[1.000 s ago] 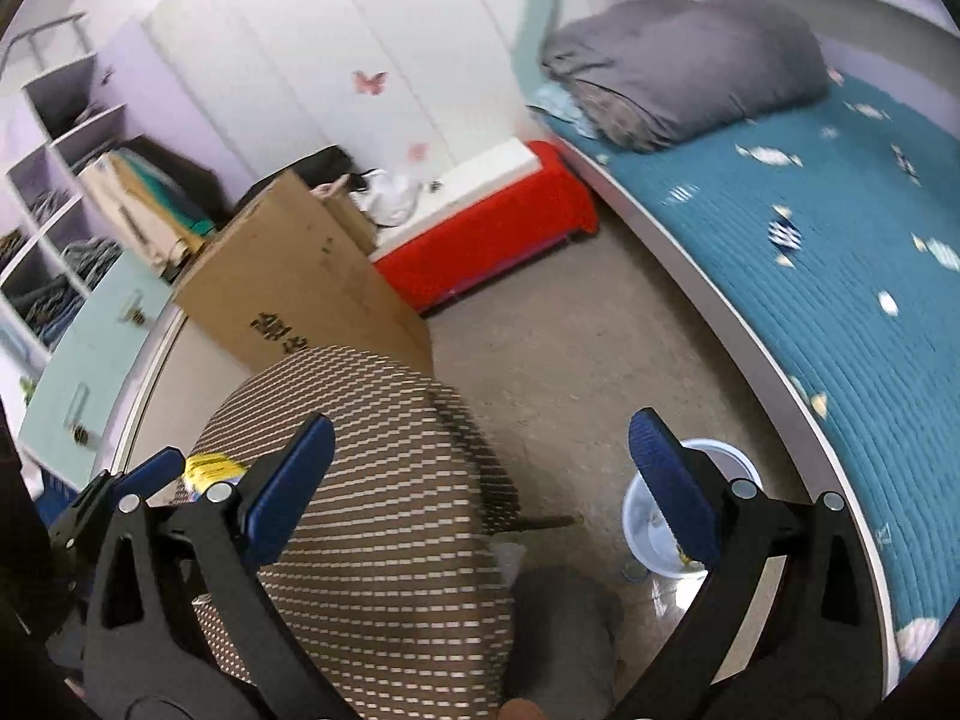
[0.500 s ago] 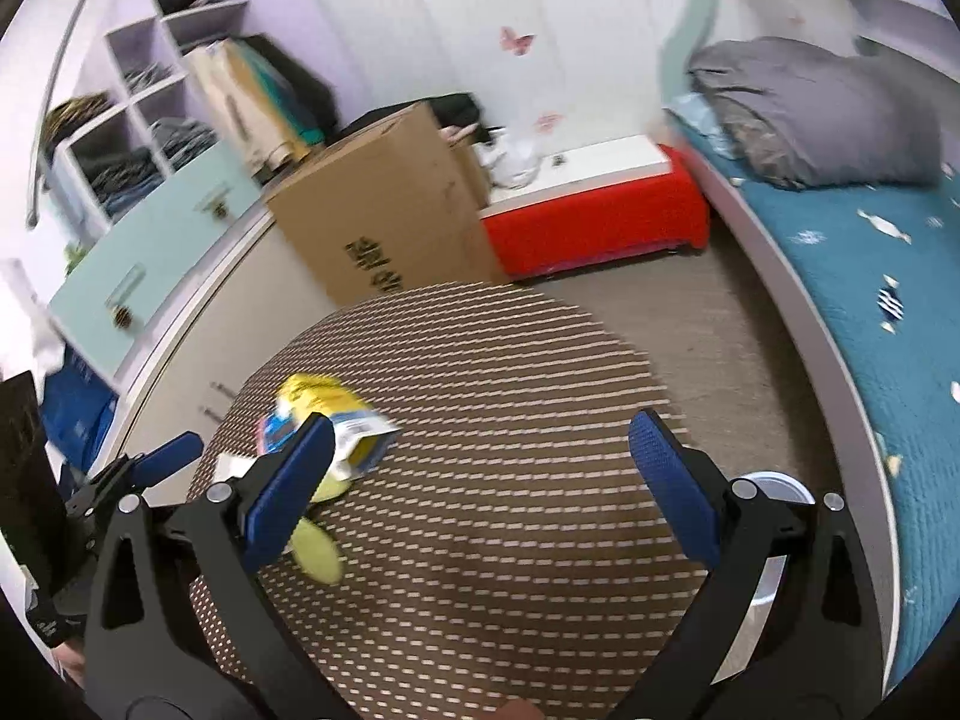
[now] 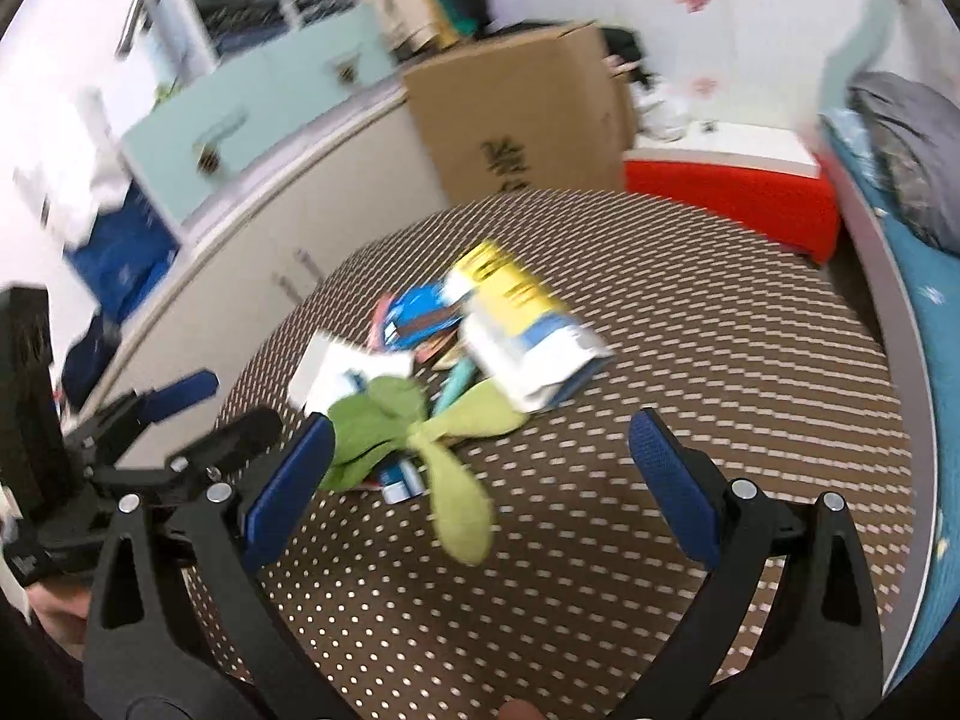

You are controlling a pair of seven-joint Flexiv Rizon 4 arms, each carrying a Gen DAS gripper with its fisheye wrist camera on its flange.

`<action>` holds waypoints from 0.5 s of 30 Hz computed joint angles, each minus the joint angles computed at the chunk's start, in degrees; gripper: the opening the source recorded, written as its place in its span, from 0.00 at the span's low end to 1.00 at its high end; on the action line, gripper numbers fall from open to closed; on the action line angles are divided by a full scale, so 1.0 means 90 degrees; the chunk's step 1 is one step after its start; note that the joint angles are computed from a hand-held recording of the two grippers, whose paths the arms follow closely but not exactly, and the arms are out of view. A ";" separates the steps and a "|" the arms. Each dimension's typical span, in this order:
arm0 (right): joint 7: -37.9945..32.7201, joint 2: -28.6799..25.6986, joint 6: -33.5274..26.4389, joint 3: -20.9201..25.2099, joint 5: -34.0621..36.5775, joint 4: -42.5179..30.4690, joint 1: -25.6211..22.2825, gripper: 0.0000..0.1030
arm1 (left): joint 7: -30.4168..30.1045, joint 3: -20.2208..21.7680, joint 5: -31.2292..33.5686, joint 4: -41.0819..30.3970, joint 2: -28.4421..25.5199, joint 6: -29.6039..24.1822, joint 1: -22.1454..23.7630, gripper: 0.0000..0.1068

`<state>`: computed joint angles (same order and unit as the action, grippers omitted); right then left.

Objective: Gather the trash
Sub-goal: 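Grasp the green leaf plant with the right tool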

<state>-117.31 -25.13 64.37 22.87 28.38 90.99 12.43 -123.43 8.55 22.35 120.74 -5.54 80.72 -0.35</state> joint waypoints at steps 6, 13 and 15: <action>-0.0235 -0.0358 -0.0027 -0.0012 -0.0597 -0.0078 0.0444 0.81 | -0.0648 0.0177 0.0396 0.0298 0.0229 -0.0243 0.0201 0.87; 0.0124 -0.0628 -0.0023 -0.0082 -0.1234 -0.0093 0.0678 0.32 | -0.0819 -0.0009 0.0488 0.0417 0.0295 -0.0349 0.0382 0.87; -0.0010 -0.0608 -0.0091 0.0135 -0.1039 -0.0103 0.0441 0.25 | -0.0782 -0.0050 0.0430 0.0398 0.0246 -0.0341 0.0389 0.87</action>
